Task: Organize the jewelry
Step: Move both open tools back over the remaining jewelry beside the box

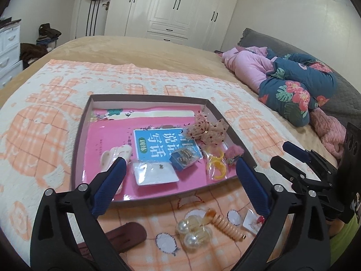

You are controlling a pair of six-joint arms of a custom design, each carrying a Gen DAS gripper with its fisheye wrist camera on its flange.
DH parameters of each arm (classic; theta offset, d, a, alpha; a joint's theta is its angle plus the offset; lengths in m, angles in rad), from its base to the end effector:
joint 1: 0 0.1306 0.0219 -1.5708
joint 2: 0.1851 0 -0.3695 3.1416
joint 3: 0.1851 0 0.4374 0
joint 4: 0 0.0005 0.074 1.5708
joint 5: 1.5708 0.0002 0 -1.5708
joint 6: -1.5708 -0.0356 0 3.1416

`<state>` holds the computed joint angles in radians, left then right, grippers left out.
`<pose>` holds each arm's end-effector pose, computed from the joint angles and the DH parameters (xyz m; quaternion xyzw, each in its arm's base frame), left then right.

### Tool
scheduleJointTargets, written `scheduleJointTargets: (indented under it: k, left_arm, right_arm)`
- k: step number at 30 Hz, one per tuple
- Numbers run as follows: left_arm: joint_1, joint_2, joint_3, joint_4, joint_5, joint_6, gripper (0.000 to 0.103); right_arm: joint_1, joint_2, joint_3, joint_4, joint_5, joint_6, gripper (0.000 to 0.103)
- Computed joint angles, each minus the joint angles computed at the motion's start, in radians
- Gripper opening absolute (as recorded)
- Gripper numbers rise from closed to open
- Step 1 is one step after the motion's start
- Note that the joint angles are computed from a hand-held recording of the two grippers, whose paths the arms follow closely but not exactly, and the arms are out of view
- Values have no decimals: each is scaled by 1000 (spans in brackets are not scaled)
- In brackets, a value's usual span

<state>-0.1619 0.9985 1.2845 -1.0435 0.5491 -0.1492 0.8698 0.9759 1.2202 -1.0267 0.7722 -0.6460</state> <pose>0.3697 -0.0797 0.5243 0.2429 0.8568 -0.2514 0.3791 0.2577 0.2660 0.5050 0.0482 0.8661 -0.0080 0.4974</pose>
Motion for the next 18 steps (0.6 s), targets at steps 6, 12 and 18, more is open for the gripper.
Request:
scheduleJointTargets:
  k: [6,12,18]
  left_arm:
    - [38,-22,-12,-5,17,-14,90]
    - [80,-42,-26,-18,36,-37,91]
    - [107,-60,-37,-34,49,-56,91]
  right_arm:
    - [40,-7,-6,-31,24,-29,72]
    - [71,-10,-6,-53,43,-54,73]
    - [94,-11,-8,-77,50,-75,73]
